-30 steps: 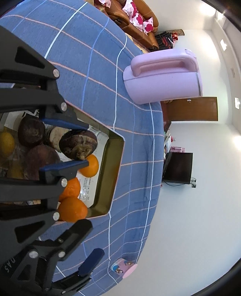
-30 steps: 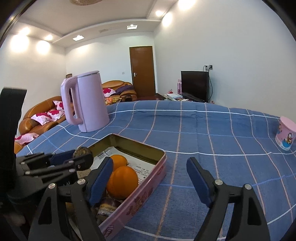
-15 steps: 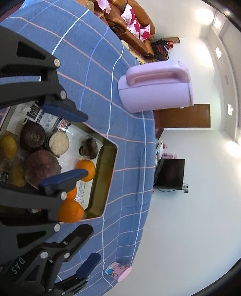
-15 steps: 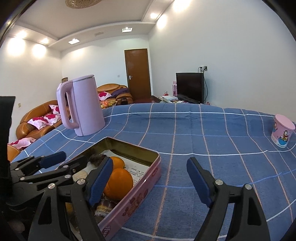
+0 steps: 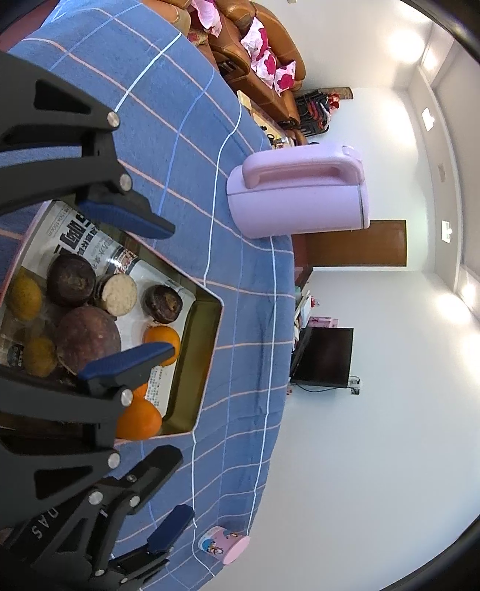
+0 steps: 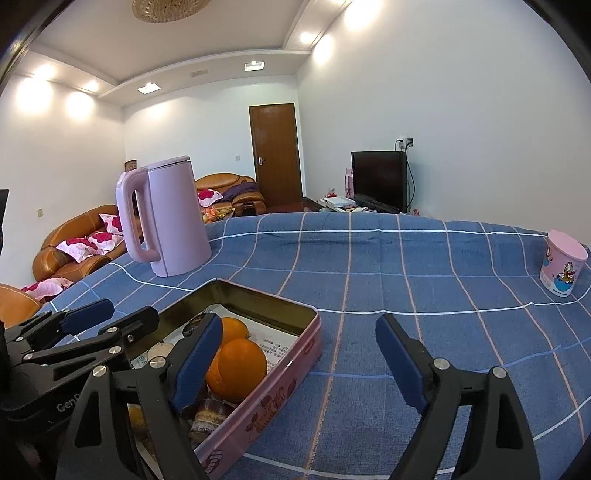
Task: Organize fruits
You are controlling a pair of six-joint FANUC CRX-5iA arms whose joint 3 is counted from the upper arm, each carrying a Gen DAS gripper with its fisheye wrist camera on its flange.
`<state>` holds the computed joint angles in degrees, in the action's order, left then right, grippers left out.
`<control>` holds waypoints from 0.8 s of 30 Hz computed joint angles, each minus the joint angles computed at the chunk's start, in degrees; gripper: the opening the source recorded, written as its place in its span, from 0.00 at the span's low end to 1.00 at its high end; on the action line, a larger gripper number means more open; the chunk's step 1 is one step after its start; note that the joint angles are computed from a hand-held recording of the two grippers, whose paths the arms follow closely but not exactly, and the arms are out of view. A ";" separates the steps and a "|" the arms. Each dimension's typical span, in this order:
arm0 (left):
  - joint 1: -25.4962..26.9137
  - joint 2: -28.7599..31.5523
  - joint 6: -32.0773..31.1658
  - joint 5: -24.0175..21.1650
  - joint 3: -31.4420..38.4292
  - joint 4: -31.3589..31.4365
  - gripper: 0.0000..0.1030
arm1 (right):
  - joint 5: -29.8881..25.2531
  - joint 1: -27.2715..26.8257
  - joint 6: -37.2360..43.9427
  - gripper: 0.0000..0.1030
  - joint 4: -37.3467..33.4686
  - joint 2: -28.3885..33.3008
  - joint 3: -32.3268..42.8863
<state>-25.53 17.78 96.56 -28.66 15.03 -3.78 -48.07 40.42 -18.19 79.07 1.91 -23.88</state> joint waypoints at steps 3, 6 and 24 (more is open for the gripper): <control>0.03 -0.47 1.89 0.57 -0.32 -1.41 0.63 | -0.18 0.09 0.11 0.84 0.12 0.08 0.12; 0.06 -0.74 3.15 0.64 -0.36 -2.24 0.63 | -0.37 0.17 0.05 0.84 0.33 0.03 0.02; 0.38 -1.50 4.41 1.42 -1.28 -2.91 0.69 | -1.24 0.56 0.39 0.86 0.92 0.53 0.38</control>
